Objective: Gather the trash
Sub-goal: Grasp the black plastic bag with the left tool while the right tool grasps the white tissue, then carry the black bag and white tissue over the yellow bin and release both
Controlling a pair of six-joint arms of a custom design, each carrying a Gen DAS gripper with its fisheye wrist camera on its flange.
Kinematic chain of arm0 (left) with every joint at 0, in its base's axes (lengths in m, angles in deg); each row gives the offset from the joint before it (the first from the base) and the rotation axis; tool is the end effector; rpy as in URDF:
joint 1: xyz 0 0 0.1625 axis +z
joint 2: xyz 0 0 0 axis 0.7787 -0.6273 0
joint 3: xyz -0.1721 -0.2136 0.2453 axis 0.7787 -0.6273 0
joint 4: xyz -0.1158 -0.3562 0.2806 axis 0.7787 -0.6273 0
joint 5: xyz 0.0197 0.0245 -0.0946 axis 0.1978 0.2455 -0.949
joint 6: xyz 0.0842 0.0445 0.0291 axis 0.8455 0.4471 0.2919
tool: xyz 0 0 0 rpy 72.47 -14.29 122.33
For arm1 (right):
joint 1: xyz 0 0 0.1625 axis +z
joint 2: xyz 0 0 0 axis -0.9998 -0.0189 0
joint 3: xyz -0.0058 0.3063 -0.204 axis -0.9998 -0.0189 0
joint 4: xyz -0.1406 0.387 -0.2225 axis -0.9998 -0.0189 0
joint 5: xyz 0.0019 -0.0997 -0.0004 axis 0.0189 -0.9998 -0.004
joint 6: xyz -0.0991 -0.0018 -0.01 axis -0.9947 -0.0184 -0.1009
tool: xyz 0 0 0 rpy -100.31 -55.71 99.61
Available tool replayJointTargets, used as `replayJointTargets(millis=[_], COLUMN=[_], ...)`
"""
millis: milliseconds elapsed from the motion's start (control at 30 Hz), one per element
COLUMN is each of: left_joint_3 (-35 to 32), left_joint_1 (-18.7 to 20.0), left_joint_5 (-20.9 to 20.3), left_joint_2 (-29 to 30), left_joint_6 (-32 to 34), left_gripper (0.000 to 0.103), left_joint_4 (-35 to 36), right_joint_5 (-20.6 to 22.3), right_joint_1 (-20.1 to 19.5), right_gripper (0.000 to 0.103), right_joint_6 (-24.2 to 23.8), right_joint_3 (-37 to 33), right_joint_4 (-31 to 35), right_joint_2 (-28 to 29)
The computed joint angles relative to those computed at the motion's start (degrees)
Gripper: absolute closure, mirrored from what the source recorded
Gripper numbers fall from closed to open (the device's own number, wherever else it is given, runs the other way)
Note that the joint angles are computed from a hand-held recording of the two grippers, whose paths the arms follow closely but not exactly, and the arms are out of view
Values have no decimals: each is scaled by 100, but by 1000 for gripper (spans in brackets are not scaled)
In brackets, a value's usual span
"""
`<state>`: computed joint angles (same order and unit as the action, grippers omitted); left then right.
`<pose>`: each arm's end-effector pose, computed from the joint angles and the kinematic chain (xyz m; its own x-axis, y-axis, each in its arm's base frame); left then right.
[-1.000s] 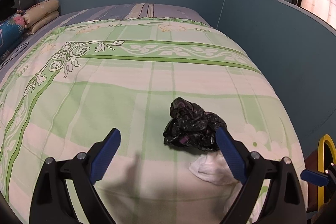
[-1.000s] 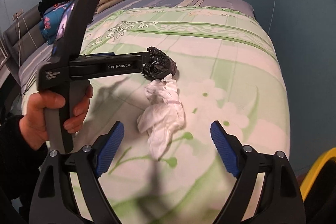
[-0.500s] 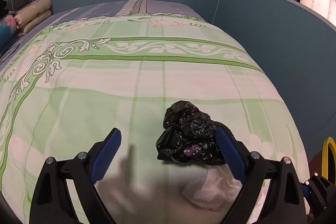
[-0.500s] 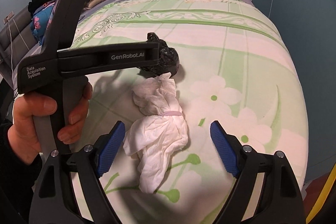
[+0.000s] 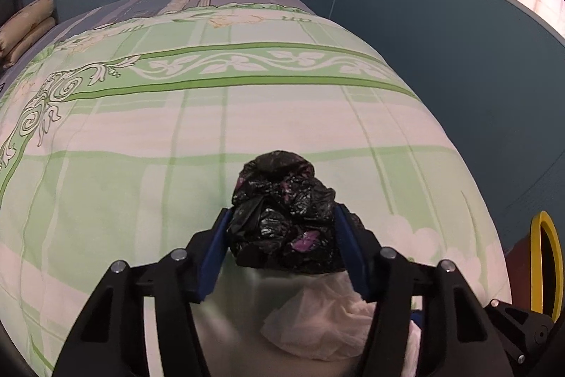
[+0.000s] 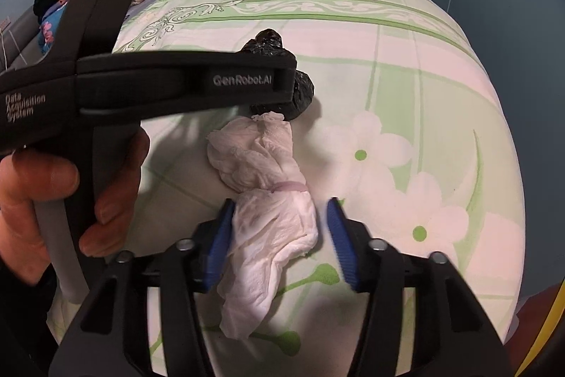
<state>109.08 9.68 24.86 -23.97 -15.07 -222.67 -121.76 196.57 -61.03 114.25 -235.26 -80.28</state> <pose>-0.1030 -0.6073 0.1626 -0.8164 -0.0763 -0.5724 0.3249 0.7588 -0.5646 0.2604 -0.5228 -0.0189 -0.6793 -0.5083 0.5294 -0.6618 0.7361 -0.1425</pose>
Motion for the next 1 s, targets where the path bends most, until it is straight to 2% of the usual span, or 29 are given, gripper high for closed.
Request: replayJointTargets(millis=[167,433,600,767,1000], left_joint_3=[9,109,273,508,1084], left_joint_1=[-66,-176,-274,-347,-579], left_joint_5=[96,264,301,309,442], left_joint_2=[30,-27,-180,-426,-972], left_joint_6=[-13,-27,-46,-113,-186], left_gripper=[60,69,71,72,73], left_joint_4=[-48,-127,-189,-246,-478], right_joint_5=[29,218,204,114,222], right_joint_1=[-9,-15,-3,-5,12], right_gripper=[79,81,81,81,81], right_joint_6=[59,205,245,244,330], right_joint_3=[83,430,852,1453,2148], right_joint_4=[117,441,870,1067,1266], right_joint_2=[-132,-759,-1484,-2412,-3666])
